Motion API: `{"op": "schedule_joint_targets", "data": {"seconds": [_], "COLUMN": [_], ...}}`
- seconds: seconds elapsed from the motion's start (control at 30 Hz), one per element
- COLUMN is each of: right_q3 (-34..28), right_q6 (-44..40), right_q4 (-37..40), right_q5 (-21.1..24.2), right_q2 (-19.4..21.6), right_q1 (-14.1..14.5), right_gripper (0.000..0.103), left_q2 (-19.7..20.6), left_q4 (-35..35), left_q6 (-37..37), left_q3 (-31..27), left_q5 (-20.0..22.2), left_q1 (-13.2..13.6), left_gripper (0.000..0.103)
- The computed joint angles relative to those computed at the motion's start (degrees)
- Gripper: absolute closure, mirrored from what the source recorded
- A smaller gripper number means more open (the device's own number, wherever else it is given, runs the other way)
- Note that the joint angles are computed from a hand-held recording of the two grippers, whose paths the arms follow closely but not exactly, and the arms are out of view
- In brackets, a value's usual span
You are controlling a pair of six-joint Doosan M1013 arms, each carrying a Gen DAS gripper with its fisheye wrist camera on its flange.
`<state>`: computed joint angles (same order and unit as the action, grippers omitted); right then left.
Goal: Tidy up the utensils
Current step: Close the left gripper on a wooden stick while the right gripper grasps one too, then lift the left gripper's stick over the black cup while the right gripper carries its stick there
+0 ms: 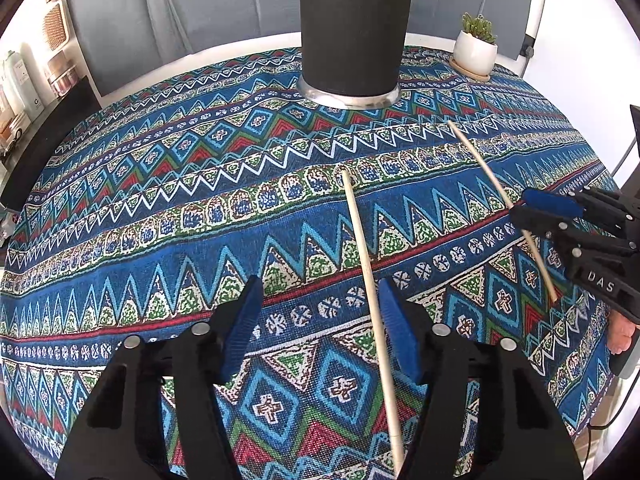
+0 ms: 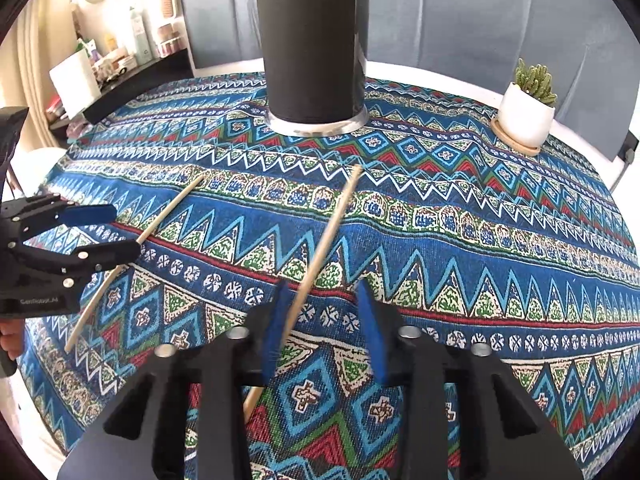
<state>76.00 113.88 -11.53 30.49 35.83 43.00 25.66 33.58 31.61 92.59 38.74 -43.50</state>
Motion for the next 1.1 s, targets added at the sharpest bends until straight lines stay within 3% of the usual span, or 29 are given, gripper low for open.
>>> {"op": "schedule_joint_targets", "data": {"seconds": [0.07, 0.13, 0.23, 0.3, 0.57, 1.1], "right_q3": [0.2, 0.9, 1.6, 2.1, 2.2, -4.3], "right_q6": [-1.2, -3.1, -3.4, -2.2, -1.7, -4.4], "right_q4": [1.6, 3.9, 6.5, 6.0, 5.4, 3.6], "right_q5": [0.4, 0.3, 1.2, 1.0, -0.7, 0.4], "right_q2": [-0.3, -0.7, -1.4, -2.0, -3.6, -3.2], "right_q1": [-0.2, -0.8, -1.8, -2.4, -4.4, -5.2], "right_gripper": [0.096, 0.098, 0.098, 0.098, 0.098, 0.098], "left_q2": [-0.3, -0.9, -1.7, -2.0, -2.0, -1.5], "left_q4": [0.5, 1.3, 0.4, -1.9, -5.6, -5.9], "left_q6": [-1.0, -2.7, -1.8, 0.1, 2.4, 8.1], "left_q3": [0.4, 1.2, 2.2, 2.3, 0.8, -6.8], "left_q5": [0.2, 0.4, 0.4, 0.4, 2.1, 5.0], "left_q1": [0.1, 0.2, 0.6, 1.1, 2.9, 4.4], "left_gripper": [0.055, 0.074, 0.091, 0.098, 0.098, 0.098]}}
